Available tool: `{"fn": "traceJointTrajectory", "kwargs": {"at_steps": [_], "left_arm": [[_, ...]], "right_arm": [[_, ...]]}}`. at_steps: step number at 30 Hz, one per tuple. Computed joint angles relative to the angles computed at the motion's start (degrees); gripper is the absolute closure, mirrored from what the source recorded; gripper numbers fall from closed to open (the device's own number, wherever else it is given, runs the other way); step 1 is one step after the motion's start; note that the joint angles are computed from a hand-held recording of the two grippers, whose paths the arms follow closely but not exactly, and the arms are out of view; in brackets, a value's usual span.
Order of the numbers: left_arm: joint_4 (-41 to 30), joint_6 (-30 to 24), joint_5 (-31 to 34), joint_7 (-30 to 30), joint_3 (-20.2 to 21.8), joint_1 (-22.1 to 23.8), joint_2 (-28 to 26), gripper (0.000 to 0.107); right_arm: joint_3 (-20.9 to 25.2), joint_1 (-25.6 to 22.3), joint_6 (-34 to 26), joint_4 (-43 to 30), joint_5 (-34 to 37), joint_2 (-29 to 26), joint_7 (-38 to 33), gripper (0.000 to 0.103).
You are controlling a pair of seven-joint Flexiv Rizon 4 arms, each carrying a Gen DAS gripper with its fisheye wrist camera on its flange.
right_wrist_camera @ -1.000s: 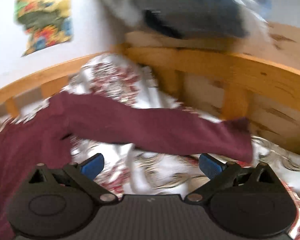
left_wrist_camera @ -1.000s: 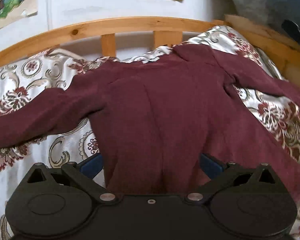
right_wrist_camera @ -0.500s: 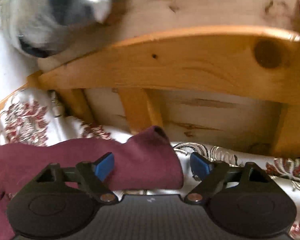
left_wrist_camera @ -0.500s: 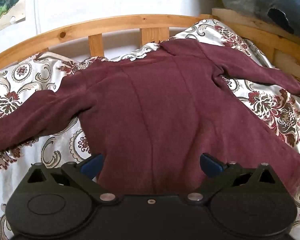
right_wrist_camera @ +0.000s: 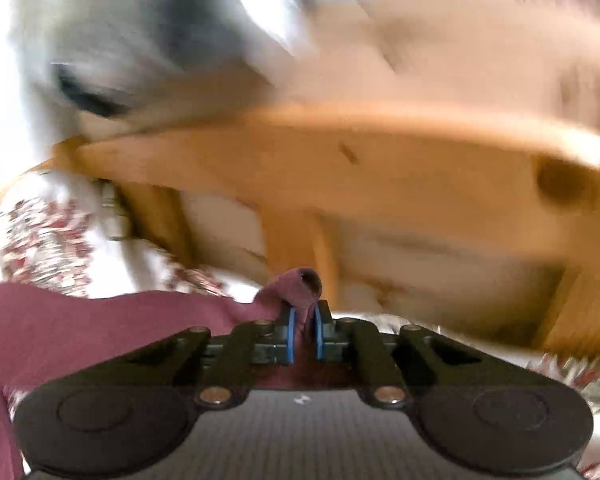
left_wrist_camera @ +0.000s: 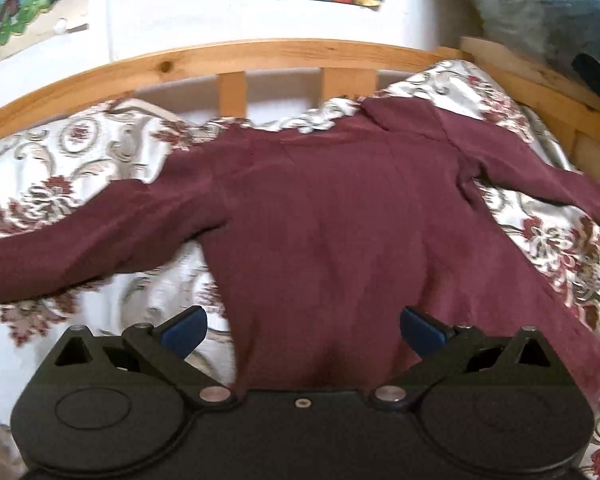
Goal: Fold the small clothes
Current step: 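Carry the sleeve across the shirt back with the right tool and release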
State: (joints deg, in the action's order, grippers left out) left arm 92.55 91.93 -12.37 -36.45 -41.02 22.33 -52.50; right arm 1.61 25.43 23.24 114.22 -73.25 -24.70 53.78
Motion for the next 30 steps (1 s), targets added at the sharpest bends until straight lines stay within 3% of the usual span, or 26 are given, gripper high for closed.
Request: {"fn": "traceJointTrajectory", "kwargs": {"at_steps": [3,6,9,13,18,23,27,30], "left_arm": [[-1.5,-0.5,-1.3,-1.7,2.1,-1.0,1.0,0.004],[-2.7,-4.4,-4.9,-3.4,0.9,0.2,1.4,0.004],[-3.1,-6.9,-8.6,-3.1,-1.0,1.4,1.6,0.004],[-2.3,-5.5,-11.4,-1.3,-4.1,3.1,1.3,0.004],[-1.0,-5.2,-13.4,-1.5,-8.2,5.7,0.2,0.004],[-0.1,-2.2,-11.4,-1.7,-11.8,7.6,-2.1,0.004],[-0.2,-0.2,-8.3,-3.2,-14.1,9.1,-4.6,0.004],[-1.4,-0.9,-6.5,-4.7,-14.1,9.1,-5.8,0.004]], "right_arm": [[0.2,2.3,-1.9,-2.9,-4.4,0.3,-4.5,0.091],[-0.1,1.7,4.7,-6.2,-10.9,0.3,-4.0,0.092],[-1.4,2.9,9.5,-13.6,-17.0,-2.8,-12.2,0.092],[-3.1,3.6,22.5,-25.2,-19.8,-9.3,-24.2,0.092],[-4.9,5.0,34.8,-41.2,-12.7,-21.4,-42.5,0.092],[-3.8,6.1,40.5,-50.2,-2.3,-30.4,-53.6,0.092],[-3.9,6.2,46.3,-52.1,2.6,-34.0,-56.1,0.092],[-5.6,5.5,55.3,-51.3,3.6,-35.4,-54.4,0.077]]}}
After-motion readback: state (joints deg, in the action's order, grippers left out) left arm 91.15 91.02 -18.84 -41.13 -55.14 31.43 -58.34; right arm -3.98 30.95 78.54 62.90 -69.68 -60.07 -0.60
